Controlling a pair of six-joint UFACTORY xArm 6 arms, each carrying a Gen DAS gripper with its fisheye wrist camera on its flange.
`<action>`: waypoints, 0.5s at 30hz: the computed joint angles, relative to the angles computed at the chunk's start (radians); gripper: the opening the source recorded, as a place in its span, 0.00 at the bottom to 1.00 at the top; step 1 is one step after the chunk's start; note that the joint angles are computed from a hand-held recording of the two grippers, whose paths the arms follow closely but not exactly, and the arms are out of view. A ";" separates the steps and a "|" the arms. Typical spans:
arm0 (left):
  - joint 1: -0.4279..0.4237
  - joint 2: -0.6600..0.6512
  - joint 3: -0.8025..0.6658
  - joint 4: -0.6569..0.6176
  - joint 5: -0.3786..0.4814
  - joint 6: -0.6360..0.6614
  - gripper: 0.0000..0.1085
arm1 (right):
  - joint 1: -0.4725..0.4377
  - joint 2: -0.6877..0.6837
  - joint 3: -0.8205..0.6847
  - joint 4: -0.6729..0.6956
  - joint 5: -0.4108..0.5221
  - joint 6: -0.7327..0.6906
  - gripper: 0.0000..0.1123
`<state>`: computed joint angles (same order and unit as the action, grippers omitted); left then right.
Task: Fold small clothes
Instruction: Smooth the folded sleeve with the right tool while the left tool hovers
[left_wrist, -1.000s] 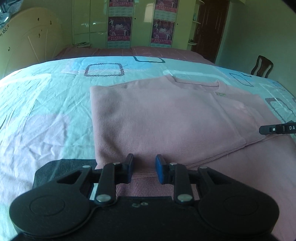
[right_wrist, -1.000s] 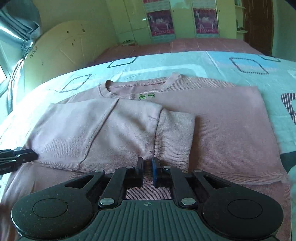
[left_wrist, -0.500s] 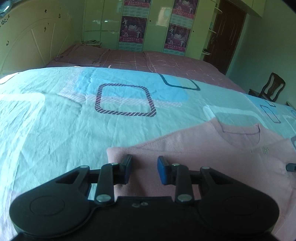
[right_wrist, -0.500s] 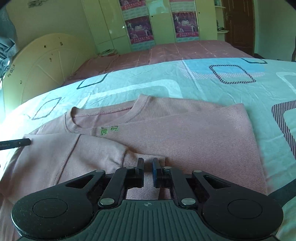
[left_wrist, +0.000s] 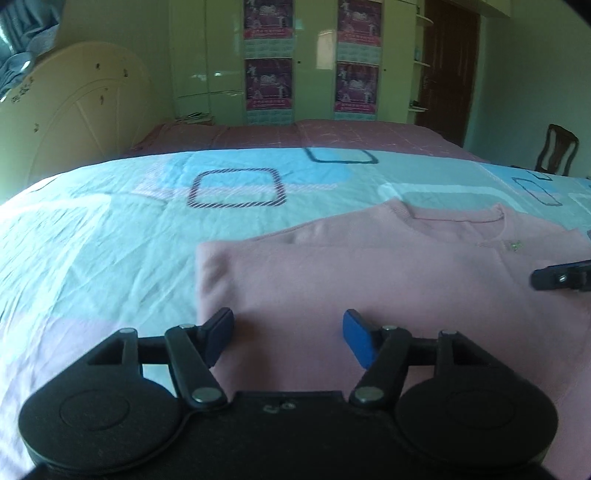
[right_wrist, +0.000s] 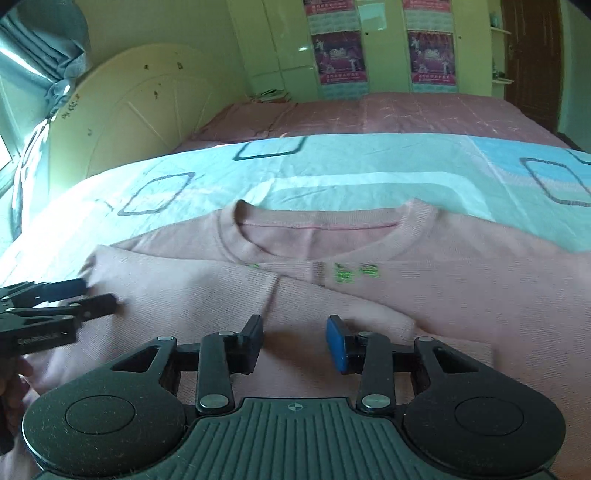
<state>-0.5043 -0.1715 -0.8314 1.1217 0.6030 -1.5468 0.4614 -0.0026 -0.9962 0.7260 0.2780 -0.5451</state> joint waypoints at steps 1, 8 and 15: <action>-0.002 -0.029 0.032 0.011 -0.008 -0.015 0.60 | -0.018 -0.030 0.037 0.012 -0.019 -0.013 0.34; -0.139 -0.192 0.119 0.067 0.148 -0.167 0.58 | -0.044 -0.152 0.105 0.257 -0.005 -0.263 0.33; -0.173 -0.188 0.164 -0.019 0.038 -0.066 0.58 | -0.074 -0.218 0.216 0.037 0.048 -0.088 0.33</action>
<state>-0.6770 -0.3596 -0.6677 1.1026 0.6411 -1.6127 0.3877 -0.2201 -0.7806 0.7626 0.3261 -0.6329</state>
